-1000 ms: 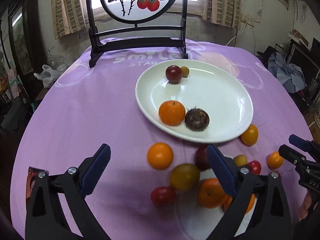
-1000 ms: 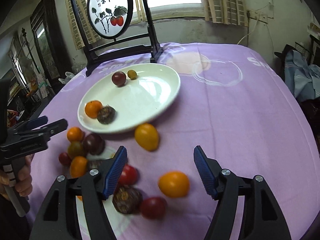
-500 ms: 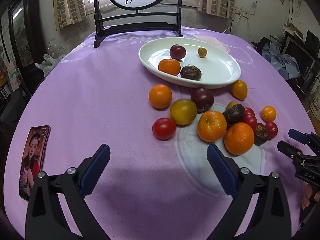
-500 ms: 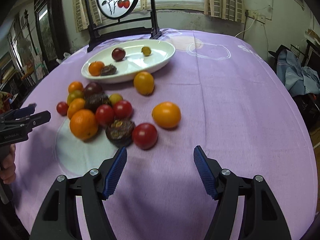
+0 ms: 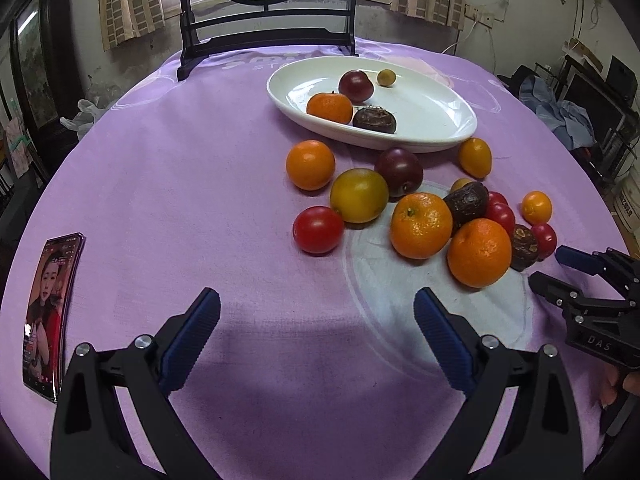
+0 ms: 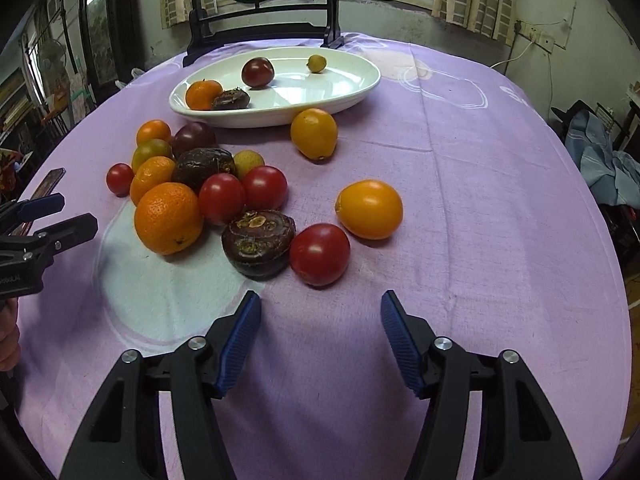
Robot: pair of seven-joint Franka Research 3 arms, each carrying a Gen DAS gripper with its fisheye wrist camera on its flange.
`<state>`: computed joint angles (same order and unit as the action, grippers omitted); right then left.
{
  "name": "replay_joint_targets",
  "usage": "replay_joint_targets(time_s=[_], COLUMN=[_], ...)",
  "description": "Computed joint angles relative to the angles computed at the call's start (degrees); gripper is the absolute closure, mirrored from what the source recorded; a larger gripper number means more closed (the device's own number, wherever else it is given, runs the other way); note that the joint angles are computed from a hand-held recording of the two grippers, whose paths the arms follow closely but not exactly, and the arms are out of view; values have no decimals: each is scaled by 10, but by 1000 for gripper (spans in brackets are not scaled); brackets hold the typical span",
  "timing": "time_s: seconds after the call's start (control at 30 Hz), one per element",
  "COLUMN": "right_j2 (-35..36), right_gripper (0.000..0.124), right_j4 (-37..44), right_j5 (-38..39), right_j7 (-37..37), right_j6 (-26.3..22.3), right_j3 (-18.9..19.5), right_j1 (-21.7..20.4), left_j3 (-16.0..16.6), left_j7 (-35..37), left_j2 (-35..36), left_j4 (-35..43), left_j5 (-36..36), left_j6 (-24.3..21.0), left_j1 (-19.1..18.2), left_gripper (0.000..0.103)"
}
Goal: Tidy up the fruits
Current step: 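Grasp a red tomato with the left gripper while the right grasps another red tomato, both into plate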
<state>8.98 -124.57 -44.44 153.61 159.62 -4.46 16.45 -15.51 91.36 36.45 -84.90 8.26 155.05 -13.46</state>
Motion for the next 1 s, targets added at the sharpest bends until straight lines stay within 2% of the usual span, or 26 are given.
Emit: replay_joint_targets(time_s=[0.13,0.17,0.2,0.47,0.63,0.83,0.87,0.9,0.97,1.0], right_j2=[14,17,19,1,-14,-20,-20,-20,-21,-21], right_gripper=[78,91,93,94,94,94,94,94,94,94], right_j4=[17,18,22,-5,-30,-41,-42,-42,-45,-45], right_j5=[14,20,13,-15,-38,-50,-46,-45,-40,-39], right_j7=[-33,-44,-42,-1,35,42,38,37,34,34], right_j6=[8,17,16,62,101,134,136,138,144,146], right_j3=[-1,-2,-7,-28,-27,-22,-22,-22,-24,-25], right_j1=[-4,-5,-1,7,-1,-9,-10,-9,-8,-7], left_j3=[-2,0,2,18,43,43,38,31,12,18], left_j7=[1,0,-1,-21,-45,-38,-35,-25,12,14], left_j2=[11,12,12,19,42,104,107,114,117,113], left_j4=[16,18,19,39,79,182,185,193,195,188], left_j5=[-5,-4,-2,13,50,59,53,47,32,35], left_j6=[-18,-19,-20,-36,-46,-109,-103,-100,-98,-91], left_j1=[1,-1,-2,-14,-38,-53,-50,-46,-36,-41], left_gripper=[8,8,8,8,8,31,37,52,73,73])
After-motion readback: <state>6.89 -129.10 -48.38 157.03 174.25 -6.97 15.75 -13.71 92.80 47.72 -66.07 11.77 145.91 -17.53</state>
